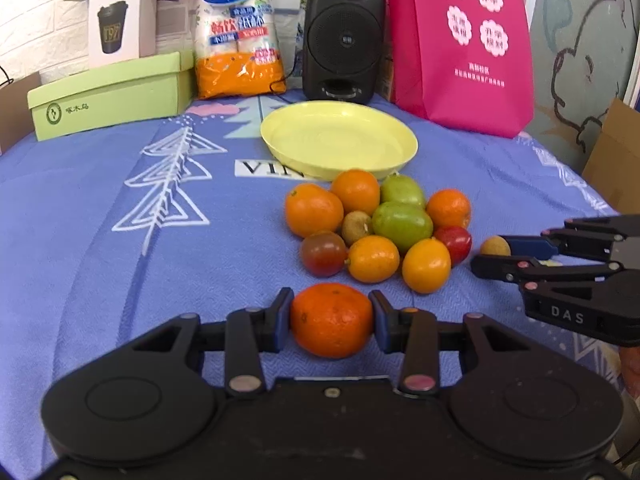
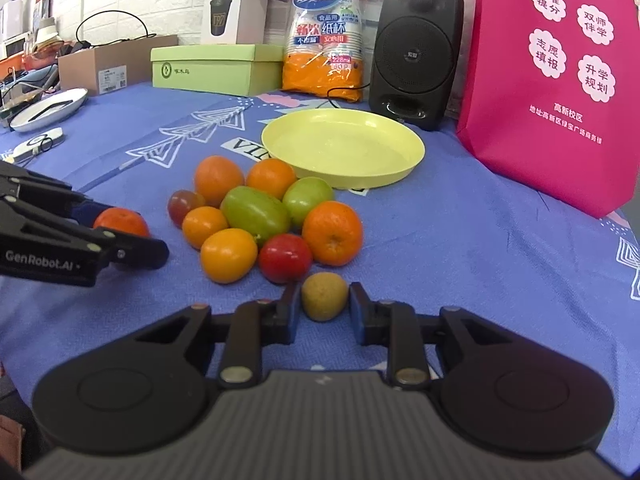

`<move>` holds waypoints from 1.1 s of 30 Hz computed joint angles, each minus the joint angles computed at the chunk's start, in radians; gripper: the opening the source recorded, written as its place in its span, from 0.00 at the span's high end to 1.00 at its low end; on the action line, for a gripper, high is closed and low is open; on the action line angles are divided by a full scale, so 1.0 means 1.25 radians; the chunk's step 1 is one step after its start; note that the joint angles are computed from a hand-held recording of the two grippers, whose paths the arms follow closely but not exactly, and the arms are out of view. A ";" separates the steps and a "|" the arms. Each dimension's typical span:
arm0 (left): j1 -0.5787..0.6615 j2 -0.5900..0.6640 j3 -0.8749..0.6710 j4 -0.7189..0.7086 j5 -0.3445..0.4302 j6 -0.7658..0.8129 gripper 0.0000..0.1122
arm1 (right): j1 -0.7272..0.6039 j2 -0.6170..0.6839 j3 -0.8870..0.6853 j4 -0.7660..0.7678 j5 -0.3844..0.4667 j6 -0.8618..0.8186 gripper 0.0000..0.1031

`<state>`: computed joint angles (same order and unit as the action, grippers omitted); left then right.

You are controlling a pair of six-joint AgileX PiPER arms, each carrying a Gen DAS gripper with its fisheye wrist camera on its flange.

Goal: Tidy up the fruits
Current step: 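Carry the orange and kiwi onto the yellow plate and open both tools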

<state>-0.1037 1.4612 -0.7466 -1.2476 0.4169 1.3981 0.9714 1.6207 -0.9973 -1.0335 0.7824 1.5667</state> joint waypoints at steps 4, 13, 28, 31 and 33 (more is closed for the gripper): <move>0.017 -0.014 -0.038 0.017 0.051 -0.009 0.65 | -0.011 -0.060 0.034 -0.023 -0.013 0.039 0.76; -0.071 0.244 -0.421 0.191 0.058 -0.174 0.65 | -0.242 0.033 -0.161 0.063 -0.174 -0.272 0.76; -0.143 0.568 -0.814 0.632 0.058 -0.614 0.48 | -0.397 0.284 -0.444 0.371 -0.197 -0.604 0.75; -0.138 0.538 -0.774 0.616 0.010 -0.605 0.21 | -0.397 0.257 -0.413 0.337 -0.207 -0.550 0.70; -0.117 0.494 -0.724 0.499 0.004 -0.491 0.16 | -0.388 0.218 -0.367 0.273 -0.211 -0.480 0.59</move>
